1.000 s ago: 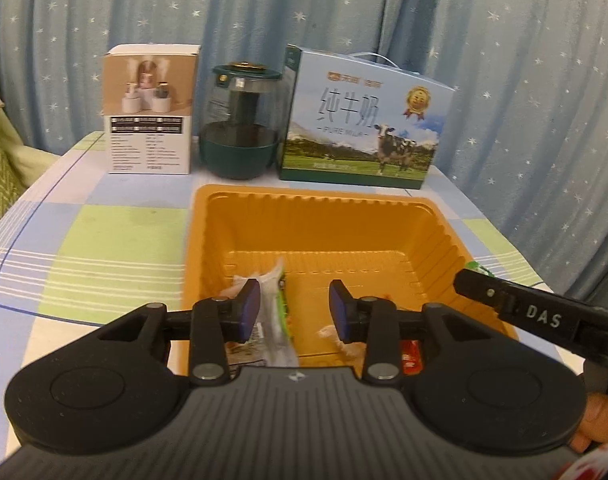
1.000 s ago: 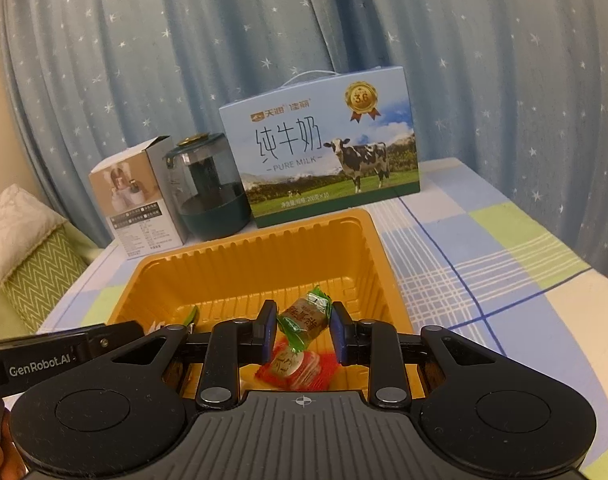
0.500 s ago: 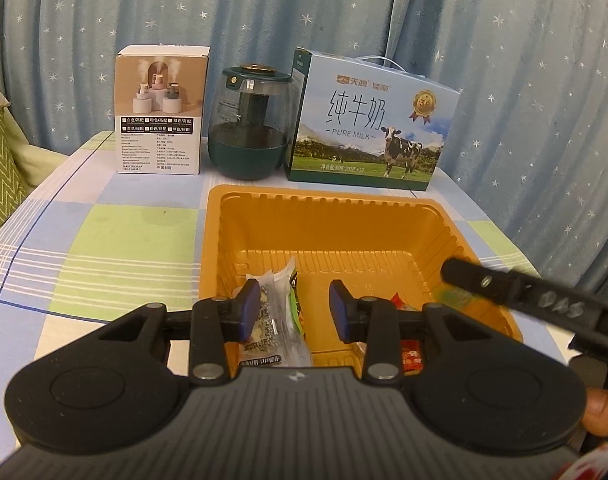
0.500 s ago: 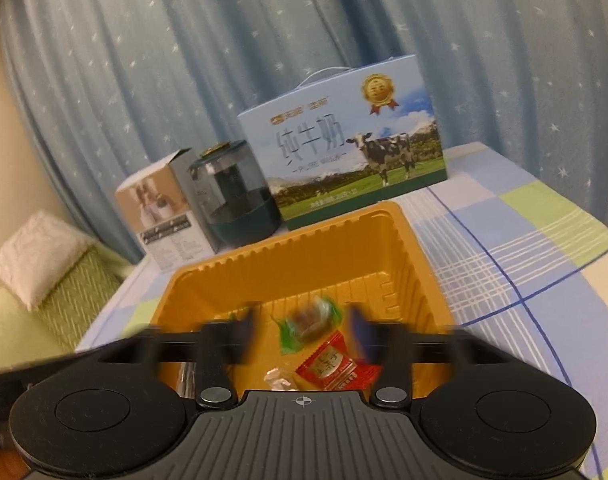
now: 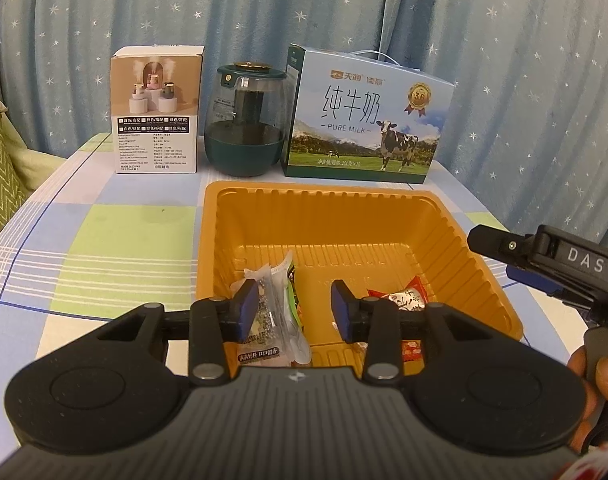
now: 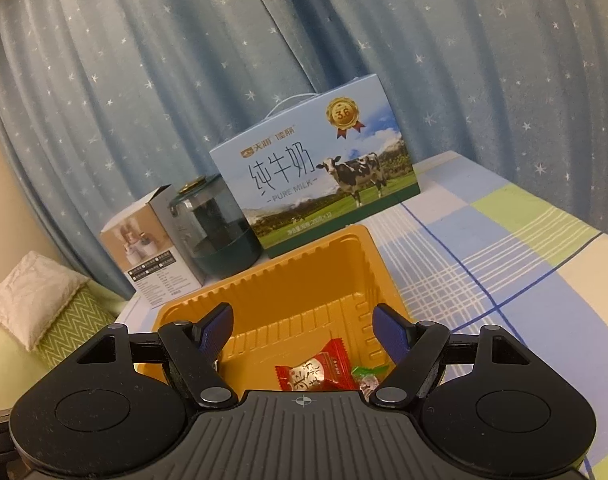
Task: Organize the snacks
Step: 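Open both grippers to drop the candies into the tray, then move both grippers back from the tray toward the red candies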
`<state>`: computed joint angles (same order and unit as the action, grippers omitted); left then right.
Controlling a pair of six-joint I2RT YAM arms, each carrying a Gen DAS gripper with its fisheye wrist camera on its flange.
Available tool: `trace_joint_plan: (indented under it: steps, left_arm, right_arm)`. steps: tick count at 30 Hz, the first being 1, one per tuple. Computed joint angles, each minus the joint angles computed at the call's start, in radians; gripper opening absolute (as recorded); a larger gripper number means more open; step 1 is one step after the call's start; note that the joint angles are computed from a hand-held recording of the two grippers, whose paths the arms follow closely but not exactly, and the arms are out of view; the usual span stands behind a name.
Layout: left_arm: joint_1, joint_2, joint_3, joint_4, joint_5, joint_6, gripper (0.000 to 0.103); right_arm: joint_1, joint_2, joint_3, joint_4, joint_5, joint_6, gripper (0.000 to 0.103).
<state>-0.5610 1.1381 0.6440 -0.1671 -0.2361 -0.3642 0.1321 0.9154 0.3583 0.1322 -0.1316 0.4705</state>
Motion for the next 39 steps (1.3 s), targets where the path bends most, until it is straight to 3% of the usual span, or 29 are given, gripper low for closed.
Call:
trace_joint_plan:
  steps: [8, 17, 26, 34, 39]
  left_arm:
    - [-0.016, -0.005, -0.002, -0.009, -0.018, -0.002, 0.038]
    - [-0.053, -0.056, -0.017, -0.054, -0.057, -0.022, 0.043]
    - [-0.133, -0.183, -0.061, -0.155, -0.122, -0.069, 0.047]
    - [-0.284, -0.352, -0.092, -0.325, -0.233, -0.193, 0.05]
    - [-0.427, -0.427, -0.097, -0.448, -0.333, -0.286, 0.051]
  right_arm:
    - [0.017, -0.029, -0.002, -0.027, 0.033, -0.01, 0.076]
    - [0.08, -0.157, -0.02, -0.145, 0.158, -0.065, 0.077]
    - [0.053, -0.451, -0.04, -0.443, 0.171, -0.036, 0.077]
    - [0.056, -0.655, -0.02, -0.689, 0.185, -0.035, 0.077]
    - [0.145, -0.779, -0.001, -0.85, 0.252, -0.002, 0.077]
